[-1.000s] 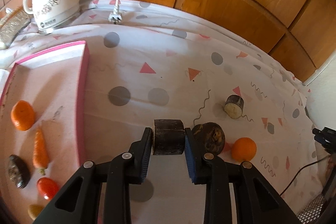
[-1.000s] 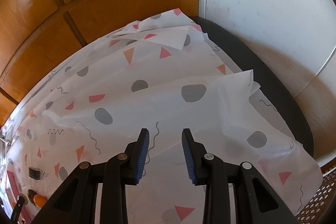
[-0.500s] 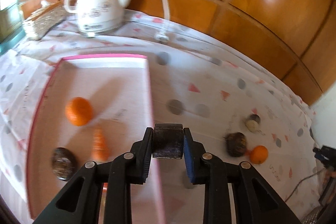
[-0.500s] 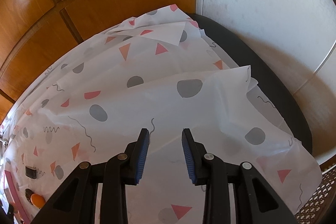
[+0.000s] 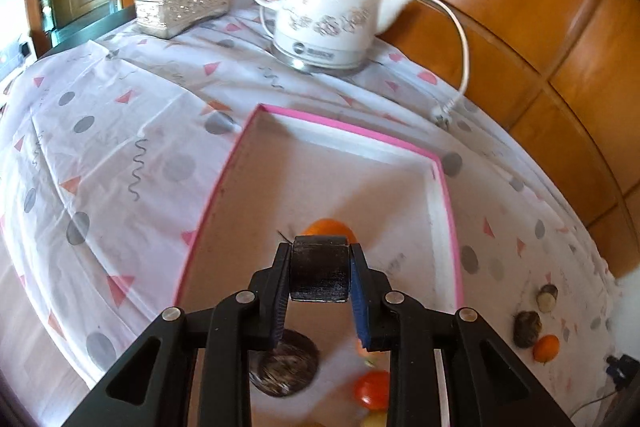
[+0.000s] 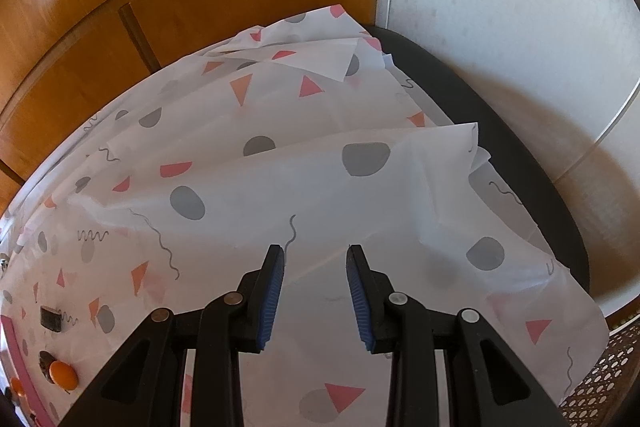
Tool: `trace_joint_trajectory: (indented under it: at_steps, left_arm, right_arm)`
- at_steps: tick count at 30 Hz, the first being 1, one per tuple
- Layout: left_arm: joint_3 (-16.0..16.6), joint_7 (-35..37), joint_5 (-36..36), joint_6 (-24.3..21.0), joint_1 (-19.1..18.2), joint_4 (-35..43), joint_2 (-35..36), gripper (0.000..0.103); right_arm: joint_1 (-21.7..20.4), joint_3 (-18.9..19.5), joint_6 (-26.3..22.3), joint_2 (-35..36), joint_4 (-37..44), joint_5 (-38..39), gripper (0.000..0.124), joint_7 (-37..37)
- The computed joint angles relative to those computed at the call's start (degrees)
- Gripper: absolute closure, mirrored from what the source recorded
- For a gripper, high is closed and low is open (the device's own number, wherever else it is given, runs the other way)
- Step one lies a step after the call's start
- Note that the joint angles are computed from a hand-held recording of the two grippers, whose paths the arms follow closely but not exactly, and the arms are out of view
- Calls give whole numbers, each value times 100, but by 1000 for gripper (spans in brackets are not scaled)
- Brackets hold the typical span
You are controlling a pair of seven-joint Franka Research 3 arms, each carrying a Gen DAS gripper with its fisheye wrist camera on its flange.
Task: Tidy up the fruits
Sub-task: 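Carry the eggplant slice with the left gripper into the tray and release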
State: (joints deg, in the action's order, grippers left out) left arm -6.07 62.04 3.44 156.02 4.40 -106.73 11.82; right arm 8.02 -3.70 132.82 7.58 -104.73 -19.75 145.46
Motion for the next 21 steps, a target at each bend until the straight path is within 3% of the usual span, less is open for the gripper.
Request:
trace_joint_trajectory:
  at_steps: [5, 8, 17, 21]
  left_arm:
    - [58, -227, 66, 100, 26, -65, -59, 76]
    - [13, -115, -88, 441, 76, -366, -263, 76]
    - [135, -510, 395, 32, -27, -369, -102, 75]
    - [216, -827, 872, 116, -138, -508, -191, 70]
  right_arm:
    - [10, -4, -55, 26, 13, -15, 91, 10]
    - [17, -9, -62, 12, -5, -41, 91, 39]
    - [25, -2, -74, 3, -21, -67, 91, 32]
    - [18, -3, -84, 7, -20, -65, 91, 29]
